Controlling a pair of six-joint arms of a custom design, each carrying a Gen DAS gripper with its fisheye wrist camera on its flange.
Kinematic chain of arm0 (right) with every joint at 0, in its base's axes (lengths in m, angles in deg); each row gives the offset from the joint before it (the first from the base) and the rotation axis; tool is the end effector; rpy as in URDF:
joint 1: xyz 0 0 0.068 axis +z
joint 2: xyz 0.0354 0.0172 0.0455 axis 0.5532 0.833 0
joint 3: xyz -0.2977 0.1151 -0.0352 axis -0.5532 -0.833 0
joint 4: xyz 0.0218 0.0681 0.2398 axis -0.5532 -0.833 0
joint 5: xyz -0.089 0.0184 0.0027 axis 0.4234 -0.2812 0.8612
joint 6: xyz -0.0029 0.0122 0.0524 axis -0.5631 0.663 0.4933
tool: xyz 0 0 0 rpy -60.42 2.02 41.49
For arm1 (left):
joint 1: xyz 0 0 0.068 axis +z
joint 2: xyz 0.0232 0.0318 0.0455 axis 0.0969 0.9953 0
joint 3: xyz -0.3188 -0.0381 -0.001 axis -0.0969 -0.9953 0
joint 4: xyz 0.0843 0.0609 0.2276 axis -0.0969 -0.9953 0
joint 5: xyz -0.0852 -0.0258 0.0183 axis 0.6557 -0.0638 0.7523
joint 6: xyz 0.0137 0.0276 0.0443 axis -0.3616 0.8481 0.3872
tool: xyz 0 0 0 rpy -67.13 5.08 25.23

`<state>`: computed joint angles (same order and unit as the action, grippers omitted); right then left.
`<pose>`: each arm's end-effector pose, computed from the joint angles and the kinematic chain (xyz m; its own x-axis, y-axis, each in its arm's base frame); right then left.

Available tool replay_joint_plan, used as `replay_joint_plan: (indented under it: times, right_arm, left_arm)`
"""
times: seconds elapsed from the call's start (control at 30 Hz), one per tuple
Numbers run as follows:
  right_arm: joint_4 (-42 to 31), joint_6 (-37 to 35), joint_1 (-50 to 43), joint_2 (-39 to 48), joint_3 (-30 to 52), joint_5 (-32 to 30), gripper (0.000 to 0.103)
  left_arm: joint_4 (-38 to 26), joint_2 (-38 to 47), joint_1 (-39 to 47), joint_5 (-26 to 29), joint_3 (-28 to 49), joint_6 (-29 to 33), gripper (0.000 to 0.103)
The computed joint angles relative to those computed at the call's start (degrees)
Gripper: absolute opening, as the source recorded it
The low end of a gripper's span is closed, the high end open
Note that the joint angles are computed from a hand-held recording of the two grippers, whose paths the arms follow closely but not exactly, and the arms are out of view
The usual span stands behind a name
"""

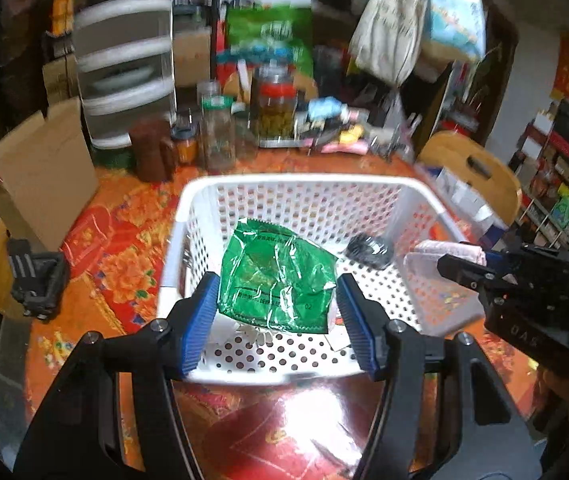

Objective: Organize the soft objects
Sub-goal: 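Carry the roll and green packet into the basket and open both tools, then withdraw both tools from the basket back over the table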

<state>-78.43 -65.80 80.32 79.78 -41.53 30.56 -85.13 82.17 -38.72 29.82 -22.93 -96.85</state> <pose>0.1542 0.1489 0.2229 -0.6812 -0.2816 -0.6758 -0.3763 0.9265 -0.0068 0.1834 -0.1586 0.2061 -0.7202 -0.0584 -0.6913 0.0299 0.9929 -0.1151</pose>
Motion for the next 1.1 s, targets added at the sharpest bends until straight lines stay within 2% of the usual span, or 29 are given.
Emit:
replay_joint_plan:
  times: [0.1,0.33,0.67,0.87,0.9,0.93,1.0,1.07,1.1]
  right_arm:
    - [1.57,-1.24,-3.44,6.35,1.34,-1.86,0.022]
    - [2.43,-3.32,-6.95,15.02,3.98,-3.58,0.022]
    - [4.39,-4.70,-7.73,18.56,3.87,-3.88,0.022]
    - [7.26,-4.16,-7.87,17.49,2.14,-4.08,0.023]
    - [7.93,-3.88,-7.91,16.85,1.58,-3.85,0.030]
    - [8.35,-3.70,-7.98,16.29,1.16,-3.77,0.041]
    - [8.92,-3.37,-7.94,15.07,0.33,-3.20,0.051]
    - [9.27,-3.13,-8.16,13.78,-0.35,-3.35,0.054]
    - [9.32,-2.98,-8.26,12.94,-0.73,-3.31,0.059]
  left_arm:
    - [3.22,9.06,4.70,5.07,2.58,1.17,0.058]
    - [5.93,20.99,8.42,8.69,6.80,2.73,0.058]
    - [6.52,23.51,8.01,7.84,8.03,4.52,0.058]
    - [7.94,23.27,7.45,7.30,7.41,4.93,0.064]
    - [8.35,22.93,7.34,7.01,7.10,4.89,0.067]
    - [8.77,22.59,7.30,6.97,6.79,4.73,0.070]
    - [9.59,21.59,7.27,6.90,5.94,4.52,0.080]
    - [10.49,20.31,6.80,6.32,5.00,4.53,0.087]
    - [10.67,19.72,6.54,6.12,4.69,4.59,0.091]
